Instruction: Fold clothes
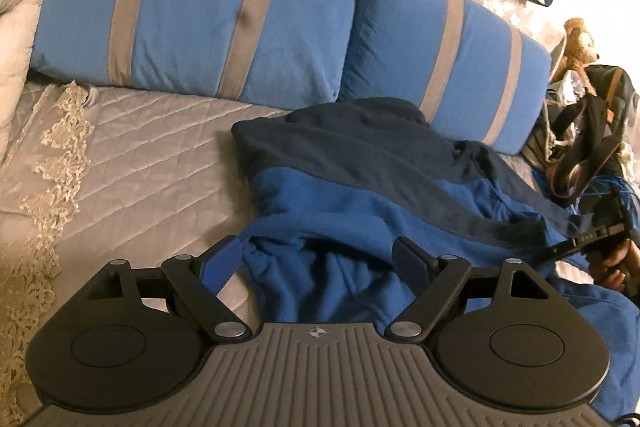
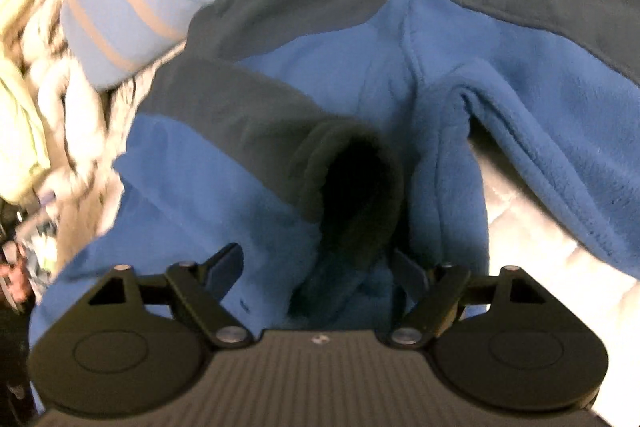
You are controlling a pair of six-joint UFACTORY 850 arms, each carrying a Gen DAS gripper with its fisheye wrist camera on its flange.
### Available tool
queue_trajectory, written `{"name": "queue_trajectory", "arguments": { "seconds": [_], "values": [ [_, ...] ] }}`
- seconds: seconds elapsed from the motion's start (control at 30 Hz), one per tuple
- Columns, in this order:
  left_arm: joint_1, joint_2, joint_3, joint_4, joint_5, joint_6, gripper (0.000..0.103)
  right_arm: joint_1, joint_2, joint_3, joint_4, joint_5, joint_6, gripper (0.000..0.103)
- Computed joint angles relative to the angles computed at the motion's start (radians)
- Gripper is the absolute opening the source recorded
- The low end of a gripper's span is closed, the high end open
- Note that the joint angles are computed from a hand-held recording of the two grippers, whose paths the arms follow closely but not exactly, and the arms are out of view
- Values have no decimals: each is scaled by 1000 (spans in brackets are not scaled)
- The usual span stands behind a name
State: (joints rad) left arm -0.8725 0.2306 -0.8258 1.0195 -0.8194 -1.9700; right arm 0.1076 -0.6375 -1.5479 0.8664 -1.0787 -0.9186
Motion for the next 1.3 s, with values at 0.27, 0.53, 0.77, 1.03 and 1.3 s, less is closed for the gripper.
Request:
{"name": "queue_trajectory", "arguments": {
  "seconds": [0.27, 0.53, 0.77, 1.03, 1.3],
  "values": [
    [36, -44, 19, -53, -15, 153, 83, -5, 29, -26, 32, 19, -104, 14],
    [44, -225, -26, 73, -162, 411, 83, 22, 66, -156, 24, 50, -33, 14],
    [56, -365, -69, 212, -203, 569, 64, 53, 59, -265, 13, 75, 23, 13],
    [-1, -418, -88, 310, -378, 609, 10, 54, 39, -301, 83, 139, 48, 13],
    [-50, -406, 0, 272, -383, 647, 9, 26, 97, -64, -21, 159, 122, 13]
  ]
}}
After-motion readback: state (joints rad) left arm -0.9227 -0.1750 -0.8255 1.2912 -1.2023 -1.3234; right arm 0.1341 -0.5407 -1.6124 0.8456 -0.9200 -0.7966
